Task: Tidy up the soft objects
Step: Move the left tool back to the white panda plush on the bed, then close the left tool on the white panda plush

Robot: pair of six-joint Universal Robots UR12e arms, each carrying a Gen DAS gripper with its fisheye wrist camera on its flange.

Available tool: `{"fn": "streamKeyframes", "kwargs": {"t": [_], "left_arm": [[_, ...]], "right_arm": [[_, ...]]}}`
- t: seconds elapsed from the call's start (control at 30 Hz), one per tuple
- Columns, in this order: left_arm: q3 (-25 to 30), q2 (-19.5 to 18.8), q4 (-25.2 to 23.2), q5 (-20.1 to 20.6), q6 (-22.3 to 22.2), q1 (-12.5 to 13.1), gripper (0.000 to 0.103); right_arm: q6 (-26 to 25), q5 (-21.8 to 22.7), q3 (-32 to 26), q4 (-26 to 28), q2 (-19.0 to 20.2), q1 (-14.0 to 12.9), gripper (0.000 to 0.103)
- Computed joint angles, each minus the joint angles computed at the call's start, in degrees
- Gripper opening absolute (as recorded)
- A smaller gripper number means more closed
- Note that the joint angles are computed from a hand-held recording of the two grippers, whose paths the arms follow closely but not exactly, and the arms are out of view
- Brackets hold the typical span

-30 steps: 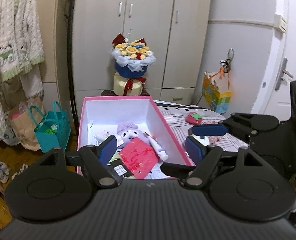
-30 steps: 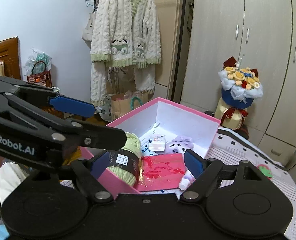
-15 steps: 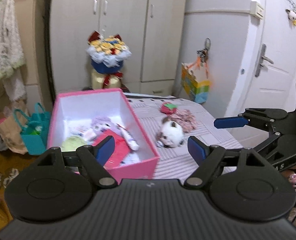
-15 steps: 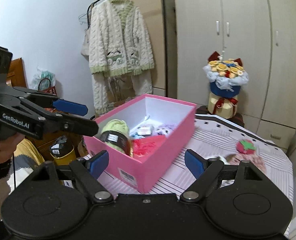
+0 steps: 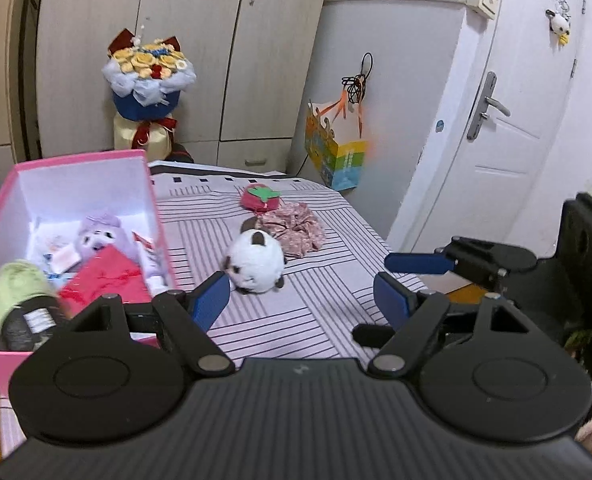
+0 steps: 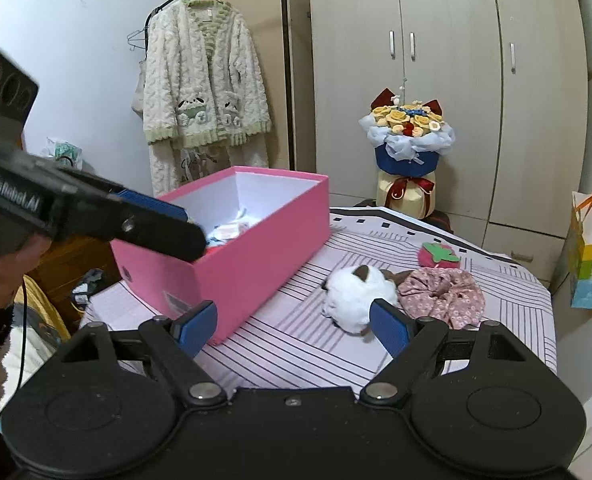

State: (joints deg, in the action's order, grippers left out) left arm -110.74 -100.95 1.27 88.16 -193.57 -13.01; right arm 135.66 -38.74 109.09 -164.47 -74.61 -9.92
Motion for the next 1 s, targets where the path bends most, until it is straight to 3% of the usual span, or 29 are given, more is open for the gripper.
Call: {"fn": "streamKeyframes", "kwargs": {"t": [0.2,0.4,0.63,0.77,1.0], "left_arm": [[2.96,-3.81,-0.27,1.18,-1.36,-0.97,0.076],[6.8,-7.81,-1.84,6.11,-1.96,-2.24,0.076],[11.56,-12.56,-1.7,11.43,-4.4,-2.6,0.076],[13.87,-14.45,-3.54,14.33,-5.46,-2.48,0.073],[15.08,-15.33,-7.36,10.5,-7.21,-1.11,0.07]], "right_arm": [[-0.35,-1.91,-1.09,-4.97,3.3,0.48,0.087],[0.95,-3.43,-3.6,-9.17,7.25,1.44,0.087],[4.3,-5.69,-8.99,-0.55,10.71,3.17,0.087],[7.83,-8.15,-10.95,0.31,12.43,4.52,0.087],[11.12,-12.69,-12.73,-0.69,14.19,6.48,0.087]]}}
